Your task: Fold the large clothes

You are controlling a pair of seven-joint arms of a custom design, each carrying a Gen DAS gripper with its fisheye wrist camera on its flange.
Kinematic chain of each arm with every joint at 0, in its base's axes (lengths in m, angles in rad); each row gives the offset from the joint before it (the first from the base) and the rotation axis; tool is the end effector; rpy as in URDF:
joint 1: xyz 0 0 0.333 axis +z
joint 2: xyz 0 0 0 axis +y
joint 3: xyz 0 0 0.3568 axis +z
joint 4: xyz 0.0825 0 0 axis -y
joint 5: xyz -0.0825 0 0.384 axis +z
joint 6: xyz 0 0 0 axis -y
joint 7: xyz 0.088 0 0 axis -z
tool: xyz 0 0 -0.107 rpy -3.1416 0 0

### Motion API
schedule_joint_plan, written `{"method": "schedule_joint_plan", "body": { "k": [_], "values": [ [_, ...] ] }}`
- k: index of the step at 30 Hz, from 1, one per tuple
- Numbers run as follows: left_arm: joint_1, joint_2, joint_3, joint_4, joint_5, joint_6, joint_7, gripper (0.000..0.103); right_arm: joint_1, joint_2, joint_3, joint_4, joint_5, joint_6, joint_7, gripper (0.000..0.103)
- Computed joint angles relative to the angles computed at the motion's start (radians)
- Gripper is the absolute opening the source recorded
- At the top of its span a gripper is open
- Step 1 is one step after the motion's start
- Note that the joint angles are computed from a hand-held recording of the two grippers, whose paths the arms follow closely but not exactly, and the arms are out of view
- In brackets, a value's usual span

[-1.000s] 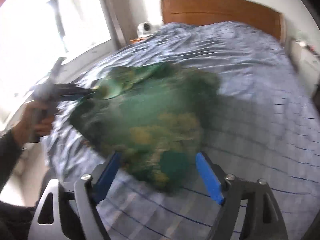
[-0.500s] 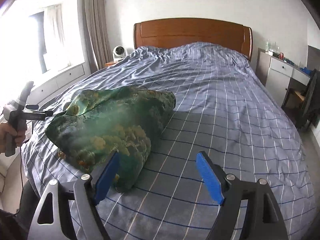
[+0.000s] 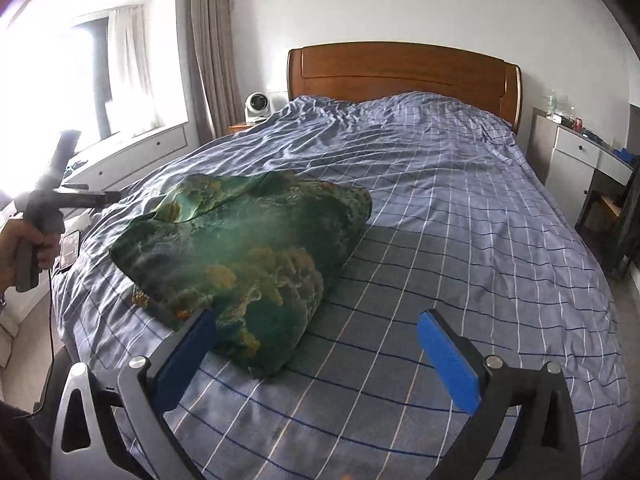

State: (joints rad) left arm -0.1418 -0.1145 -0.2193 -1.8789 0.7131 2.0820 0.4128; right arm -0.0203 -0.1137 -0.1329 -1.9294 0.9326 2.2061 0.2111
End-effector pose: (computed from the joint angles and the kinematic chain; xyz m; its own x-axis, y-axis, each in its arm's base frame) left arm 0.5275 -0.1714 0.6410 0.5381 -0.8374 -0.0956 -0.6505 -0.3405 -0.6789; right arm 0.5567 -0.0625 0.6314 0.7076 -0.7061 -0.0284 -0.4399 -0.4087 -0.7997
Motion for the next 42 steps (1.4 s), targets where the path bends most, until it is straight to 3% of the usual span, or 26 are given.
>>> {"method": "schedule_joint_plan", "body": {
  "k": [1,2,4,6,8,10,12,16,21,25,27,28,30,31,32,35,38,42],
  "values": [
    [0.034,-0.024,0.002,-0.04,-0.069,0.105,0.027,0.101,-0.001,0.002,0.0,0.003,-0.011,-0.015,0.008,0.103],
    [0.043,-0.049,0.039,-0.089,-0.199,0.244,0.079,0.102,-0.001,0.004,0.001,0.006,-0.022,-0.023,0.018,0.103],
    [0.017,-0.068,0.135,-0.185,-0.549,0.506,0.282,0.101,-0.003,0.013,0.002,0.021,-0.042,-0.048,0.04,0.103],
    [-0.113,-0.037,0.277,-0.214,-0.9,0.625,0.496,0.101,-0.005,0.025,0.003,0.038,-0.048,-0.069,0.059,0.103],
    [-0.167,0.021,0.339,-0.182,-1.105,0.622,0.668,0.101,-0.006,0.049,0.01,0.066,-0.066,-0.093,0.101,0.103],
    [-0.087,0.082,0.269,-0.144,-1.17,0.576,0.726,0.101,-0.006,0.077,0.018,0.1,-0.066,-0.123,0.139,0.103],
    [-0.055,0.135,0.241,-0.121,-1.259,0.532,0.789,0.101,-0.007,0.123,0.028,0.159,-0.067,-0.167,0.196,0.103],
    [-0.006,0.169,0.186,-0.146,-1.366,0.565,0.875,0.103,-0.028,0.27,0.055,0.336,-0.064,-0.319,0.34,0.103],
    [0.079,0.201,0.108,-0.152,-1.657,0.57,1.084,0.103,-0.059,0.495,0.115,0.562,-0.116,-0.472,0.511,0.103],
    [0.128,0.237,0.062,-0.119,-1.697,0.569,1.163,0.103,-0.098,0.64,0.178,0.686,-0.095,-0.594,0.581,0.103],
    [0.139,0.258,0.044,-0.101,-1.702,0.596,1.17,0.103,-0.111,0.716,0.211,0.765,-0.076,-0.67,0.634,0.103],
    [0.139,0.268,0.035,-0.094,-1.696,0.621,1.168,0.103,-0.108,0.728,0.217,0.773,-0.078,-0.665,0.647,0.103],
    [0.132,0.288,0.039,-0.064,-1.571,0.617,1.059,0.101,-0.09,0.729,0.224,0.772,-0.095,-0.624,0.654,0.102],
    [0.125,0.294,0.036,-0.053,-1.514,0.625,1.012,0.094,-0.076,0.695,0.221,0.734,-0.116,-0.574,0.619,0.098],
    [0.123,0.289,0.032,-0.049,-1.468,0.639,0.981,0.076,-0.062,0.644,0.219,0.672,-0.133,-0.507,0.557,0.095],
    [0.116,0.275,0.027,-0.017,-1.313,0.638,0.898,0.061,-0.048,0.496,0.221,0.494,-0.108,-0.347,0.347,0.084],
    [0.111,0.29,0.023,0.041,-1.218,0.669,0.844,0.06,-0.056,0.449,0.216,0.461,-0.018,-0.32,0.238,0.083],
    [0.105,0.414,0.041,0.275,-1.025,0.626,0.739,0.06,-0.062,0.541,0.215,0.628,0.046,-0.349,0.256,0.083]
  ]
}}
